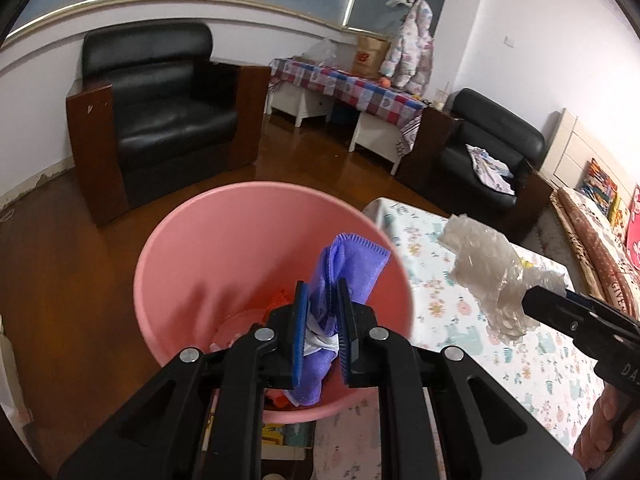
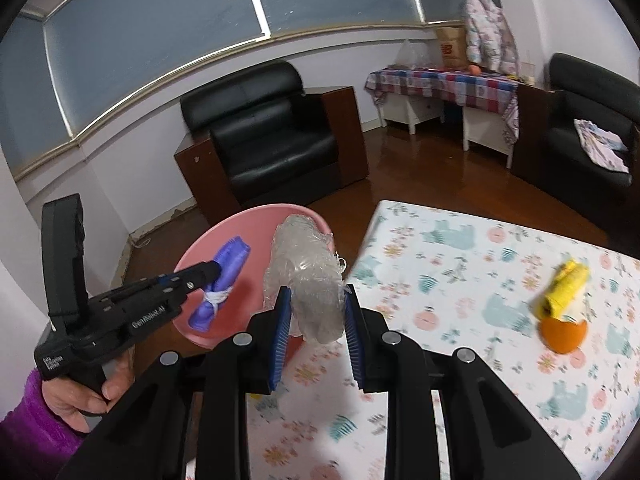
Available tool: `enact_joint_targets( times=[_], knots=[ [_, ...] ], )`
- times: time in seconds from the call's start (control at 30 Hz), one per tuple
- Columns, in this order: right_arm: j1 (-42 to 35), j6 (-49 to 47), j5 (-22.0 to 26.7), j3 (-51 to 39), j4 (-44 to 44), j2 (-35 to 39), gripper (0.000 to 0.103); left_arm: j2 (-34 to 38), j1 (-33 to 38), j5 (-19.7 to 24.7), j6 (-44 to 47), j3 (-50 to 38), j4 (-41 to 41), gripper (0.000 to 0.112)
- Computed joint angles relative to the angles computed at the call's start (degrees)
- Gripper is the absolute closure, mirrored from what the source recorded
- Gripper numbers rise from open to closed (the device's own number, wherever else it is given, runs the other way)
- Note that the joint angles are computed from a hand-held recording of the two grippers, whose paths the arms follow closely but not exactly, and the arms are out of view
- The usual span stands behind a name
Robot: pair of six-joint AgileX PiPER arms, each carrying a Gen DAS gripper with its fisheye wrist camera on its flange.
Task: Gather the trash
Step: 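Carry the purple bag and clear plastic over the pink bin and open both grippers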
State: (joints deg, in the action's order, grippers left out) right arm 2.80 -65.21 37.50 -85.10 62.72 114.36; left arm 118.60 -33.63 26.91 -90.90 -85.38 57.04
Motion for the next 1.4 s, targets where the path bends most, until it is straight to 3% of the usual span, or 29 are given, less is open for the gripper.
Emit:
enact_joint_targets(
  times=[0.57, 0.93, 1.13, 1.2, 1.4],
  knots=[
    [8.6, 9.9, -2.4, -10.2, -9.2, 6.8, 0.078, 0.1, 1.8, 0.0, -4.0, 2.5, 0.9, 0.099],
    [10.2, 15.4, -2.9, -14.6, -14.2, 10.1, 0.077, 1.2, 2.5, 0.3, 0.2, 0.7, -3.8, 0.096],
    [11.1, 17.3, -3.6, -15.6, -16.0, 11.0, 0.077, 1.2, 2.7, -0.4, 0.4, 0.9, -3.4, 0.087],
    [11.2, 17.7, -3.6, -16.0, -16.5, 11.3, 0.077, 1.1, 2.8, -0.7, -0.5, 1.4, -2.7, 0.079],
    [11.4, 18.4, -3.7, -17.0, -16.9, 12.3, 0.077, 0.6, 2.9, -1.3, -3.3, 2.4, -0.8, 0.078]
  ],
)
